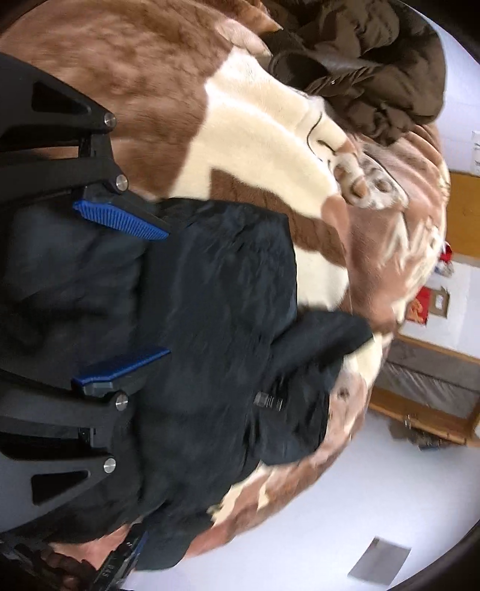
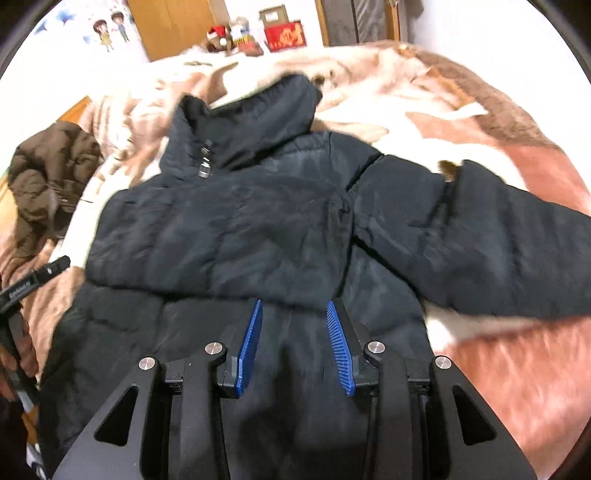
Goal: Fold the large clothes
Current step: 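Move the right gripper to the other sleeve cuff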
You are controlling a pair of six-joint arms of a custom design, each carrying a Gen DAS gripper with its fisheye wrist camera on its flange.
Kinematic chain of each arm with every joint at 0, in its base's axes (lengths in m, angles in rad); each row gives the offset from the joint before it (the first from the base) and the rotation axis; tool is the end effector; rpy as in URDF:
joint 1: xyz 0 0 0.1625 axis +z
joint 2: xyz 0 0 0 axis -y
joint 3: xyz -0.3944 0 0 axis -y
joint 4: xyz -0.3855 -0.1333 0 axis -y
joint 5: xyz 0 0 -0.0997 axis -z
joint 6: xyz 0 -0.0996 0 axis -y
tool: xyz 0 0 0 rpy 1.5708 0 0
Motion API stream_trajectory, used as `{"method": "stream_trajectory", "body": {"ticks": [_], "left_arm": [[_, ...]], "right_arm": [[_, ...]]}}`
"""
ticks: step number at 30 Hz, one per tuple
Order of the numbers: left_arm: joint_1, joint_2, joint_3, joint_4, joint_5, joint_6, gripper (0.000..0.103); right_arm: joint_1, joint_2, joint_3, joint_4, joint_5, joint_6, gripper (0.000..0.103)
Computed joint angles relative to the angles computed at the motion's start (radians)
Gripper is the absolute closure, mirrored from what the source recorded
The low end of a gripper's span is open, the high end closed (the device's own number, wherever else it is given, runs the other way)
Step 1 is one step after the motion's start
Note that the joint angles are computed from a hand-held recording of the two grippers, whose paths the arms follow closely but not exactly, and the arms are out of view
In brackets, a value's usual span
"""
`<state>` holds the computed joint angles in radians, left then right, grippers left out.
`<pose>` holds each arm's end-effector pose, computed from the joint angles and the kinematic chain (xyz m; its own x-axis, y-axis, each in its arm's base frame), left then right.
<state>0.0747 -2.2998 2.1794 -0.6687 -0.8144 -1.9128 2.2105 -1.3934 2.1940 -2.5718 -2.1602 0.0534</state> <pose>-0.1243 -0.2115 0.3813 -0.8102 -0.3052 -0.5003 0.1657 0.6995 -0.6951 0.3325 -0.3163 0.2127 -0.7631 -0.3649 0.5333 -0.5451 0.8068 -0.2279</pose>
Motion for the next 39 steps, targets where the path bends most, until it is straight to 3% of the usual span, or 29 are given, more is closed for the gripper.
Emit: {"method": "stream_trajectory", "body": {"ticks": [2,7,13,20,26,31,39], "left_arm": [[-0.116,0.018,-0.007,0.034,-0.067,-0.074,0.041],[-0.281,0.073,-0.013,0.013,-0.164,-0.164,0.041],[-0.346,0.149,-0.009,-0.097,-0.187,-0.155,0.041],[-0.319,0.226,-0.028,-0.184,-0.136,-0.066,0.041],[-0.255,0.244,-0.023,-0.232,-0.105,-0.004,0.041],[-0.173,0.257,-0.011,-0.282,-0.064,0.07,0.041],[-0.013,0.299,0.005,-0.374,0.01,0.195,0.04]], "right_arm": [[0.038,-0.05,0.02,0.019,-0.007,0.03,0.065],[0.13,-0.168,0.057,0.099,-0.056,0.089,0.064],[0.18,-0.264,0.065,0.184,-0.082,0.138,0.059],[0.148,-0.33,0.075,0.18,-0.093,0.15,0.054],[0.075,-0.375,0.092,0.152,-0.101,0.151,0.051],[-0.026,-0.401,0.1,0.119,-0.093,0.145,0.05],[-0.245,-0.407,0.104,0.008,-0.069,0.096,0.049]]}}
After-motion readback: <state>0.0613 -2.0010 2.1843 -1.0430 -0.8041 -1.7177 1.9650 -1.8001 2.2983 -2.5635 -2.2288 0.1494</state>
